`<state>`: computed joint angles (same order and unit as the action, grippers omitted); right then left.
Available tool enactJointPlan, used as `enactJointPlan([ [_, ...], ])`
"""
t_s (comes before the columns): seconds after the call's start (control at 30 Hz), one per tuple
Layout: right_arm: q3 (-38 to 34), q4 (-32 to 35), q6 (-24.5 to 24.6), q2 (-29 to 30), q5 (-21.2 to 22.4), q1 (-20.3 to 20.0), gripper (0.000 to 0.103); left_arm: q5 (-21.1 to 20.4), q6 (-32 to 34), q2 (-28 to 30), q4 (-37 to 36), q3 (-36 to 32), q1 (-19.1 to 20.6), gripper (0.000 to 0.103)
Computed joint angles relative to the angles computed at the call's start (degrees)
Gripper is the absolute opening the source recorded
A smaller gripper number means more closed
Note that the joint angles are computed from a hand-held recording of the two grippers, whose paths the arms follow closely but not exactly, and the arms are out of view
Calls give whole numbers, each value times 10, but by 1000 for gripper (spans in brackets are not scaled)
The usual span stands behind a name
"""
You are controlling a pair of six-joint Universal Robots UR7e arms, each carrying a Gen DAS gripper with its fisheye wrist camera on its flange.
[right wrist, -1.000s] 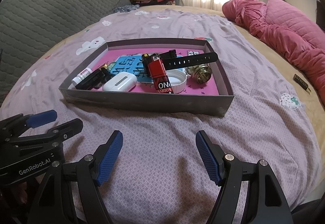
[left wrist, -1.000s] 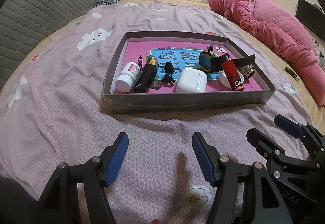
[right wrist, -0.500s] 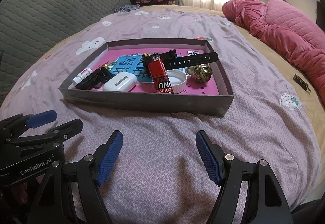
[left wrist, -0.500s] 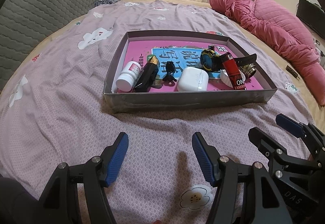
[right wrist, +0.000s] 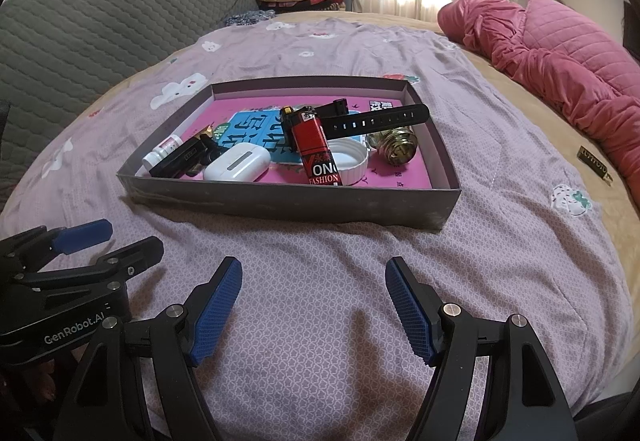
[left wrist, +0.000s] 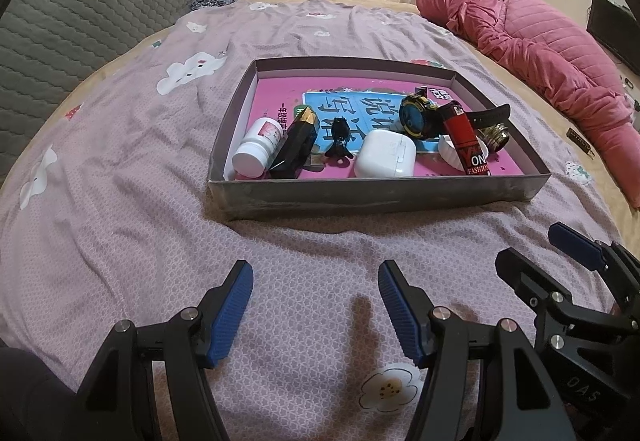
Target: Organize rigid objects
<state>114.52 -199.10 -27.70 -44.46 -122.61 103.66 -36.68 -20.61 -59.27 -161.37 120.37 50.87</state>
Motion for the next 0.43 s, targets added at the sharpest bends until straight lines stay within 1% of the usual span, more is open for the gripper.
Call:
enactJointPlan([
  [0.13, -1, 3, 0, 0, -1, 1, 75, 4, -8, 1, 15, -2, 0, 65],
  [0.27, -3, 5, 0, 1, -1, 1, 75, -1, -13, 2, 24, -4, 4, 64],
  [0.43, -5, 7, 6, 2, -2, 1, 75, -18, -13, -3, 25, -7, 11, 65],
])
